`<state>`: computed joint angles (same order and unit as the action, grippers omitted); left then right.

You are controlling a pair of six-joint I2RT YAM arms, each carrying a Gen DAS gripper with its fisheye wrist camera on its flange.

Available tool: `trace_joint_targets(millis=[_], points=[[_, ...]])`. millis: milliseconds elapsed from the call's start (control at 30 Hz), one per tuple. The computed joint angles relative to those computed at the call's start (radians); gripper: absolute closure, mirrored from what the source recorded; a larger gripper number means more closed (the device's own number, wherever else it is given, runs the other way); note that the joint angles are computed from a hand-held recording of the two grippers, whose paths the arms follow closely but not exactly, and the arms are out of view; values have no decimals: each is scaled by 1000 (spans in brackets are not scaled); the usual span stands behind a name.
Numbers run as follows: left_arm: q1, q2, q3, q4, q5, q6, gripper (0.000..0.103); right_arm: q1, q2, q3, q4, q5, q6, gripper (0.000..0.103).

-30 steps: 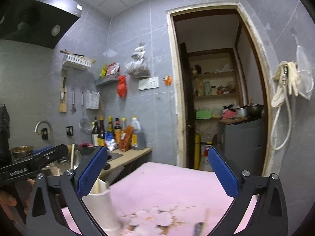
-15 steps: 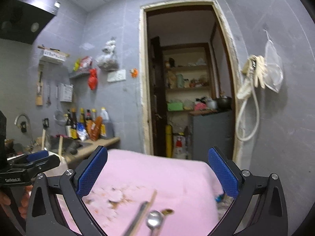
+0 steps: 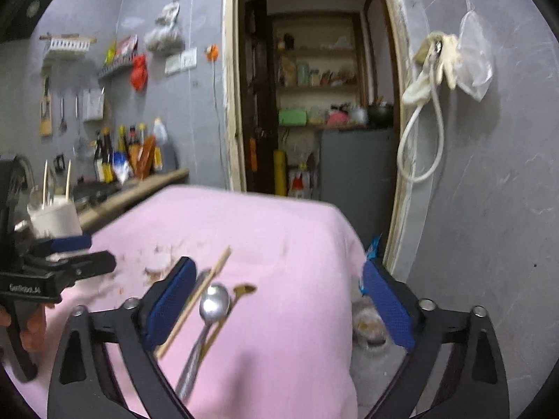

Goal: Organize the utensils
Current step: 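Move both tools back to the remaining utensils on the tablecloth, then lower the right tool onto the silver spoon and close on it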

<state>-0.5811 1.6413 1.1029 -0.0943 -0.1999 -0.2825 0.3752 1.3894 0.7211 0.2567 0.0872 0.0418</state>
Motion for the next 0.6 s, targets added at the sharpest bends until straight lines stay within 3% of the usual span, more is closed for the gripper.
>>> trace_joint_targets(millis=[133,233,467,600], points=[[10,69,77,-88,35,-4,6,7,49,47,-106,-41,-40,40],[24,110,119,-135,74,-15,7,13,83,82,-161,-43,-61,51],[45,175,192,-214,145,-22,23,31,179,193,-305,-50,-93,57],[67,191,207,-241,190,-42,26,45,222,242,-358,-30,-121,59]])
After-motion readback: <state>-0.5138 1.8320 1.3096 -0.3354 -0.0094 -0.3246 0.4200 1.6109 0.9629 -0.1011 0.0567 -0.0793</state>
